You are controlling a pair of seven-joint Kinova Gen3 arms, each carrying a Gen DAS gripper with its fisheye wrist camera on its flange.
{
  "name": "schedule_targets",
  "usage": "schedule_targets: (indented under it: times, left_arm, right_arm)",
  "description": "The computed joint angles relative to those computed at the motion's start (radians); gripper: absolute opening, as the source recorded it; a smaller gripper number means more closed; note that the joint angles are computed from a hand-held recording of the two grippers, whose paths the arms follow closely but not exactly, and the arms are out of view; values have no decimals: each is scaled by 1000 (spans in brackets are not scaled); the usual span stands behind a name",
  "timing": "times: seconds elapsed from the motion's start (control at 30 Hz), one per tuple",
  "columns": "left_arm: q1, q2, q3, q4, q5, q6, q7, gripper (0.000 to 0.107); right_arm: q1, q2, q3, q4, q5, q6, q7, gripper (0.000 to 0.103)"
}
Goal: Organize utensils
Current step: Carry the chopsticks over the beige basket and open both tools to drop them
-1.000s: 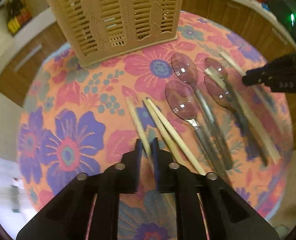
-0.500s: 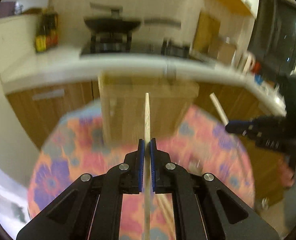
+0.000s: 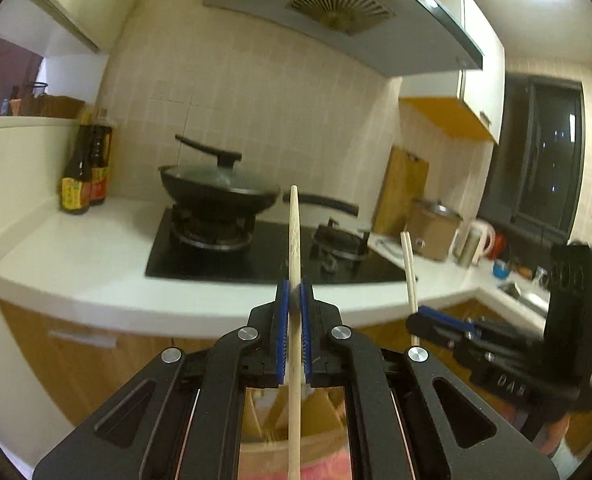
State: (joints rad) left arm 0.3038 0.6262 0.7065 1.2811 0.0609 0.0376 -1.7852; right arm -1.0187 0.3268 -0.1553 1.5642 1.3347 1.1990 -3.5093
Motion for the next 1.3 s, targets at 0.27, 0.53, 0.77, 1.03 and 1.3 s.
schedule_targets:
  times: [0.27, 0.53, 0.77, 1.03, 1.3]
  left_arm:
    - [101, 55, -131, -50, -30, -149, 89, 4]
    - [143, 102, -217, -76, -93, -193, 183, 4]
    - [115, 115, -192, -36, -206, -204, 258, 4]
    - [-5, 62, -71, 103, -286, -174, 314, 68]
    - [-93, -82, -20, 306, -292, -151, 352, 82]
  right_arm:
    - [0, 60, 41, 23, 125, 57, -112, 9]
    - [30, 121, 55, 37, 157, 63, -190, 10]
    - [16, 141, 61, 62, 137, 61, -234, 10]
    - [-1, 80, 14, 126, 85, 22, -286, 25]
    - [-64, 50, -40, 100, -80, 77, -243, 52]
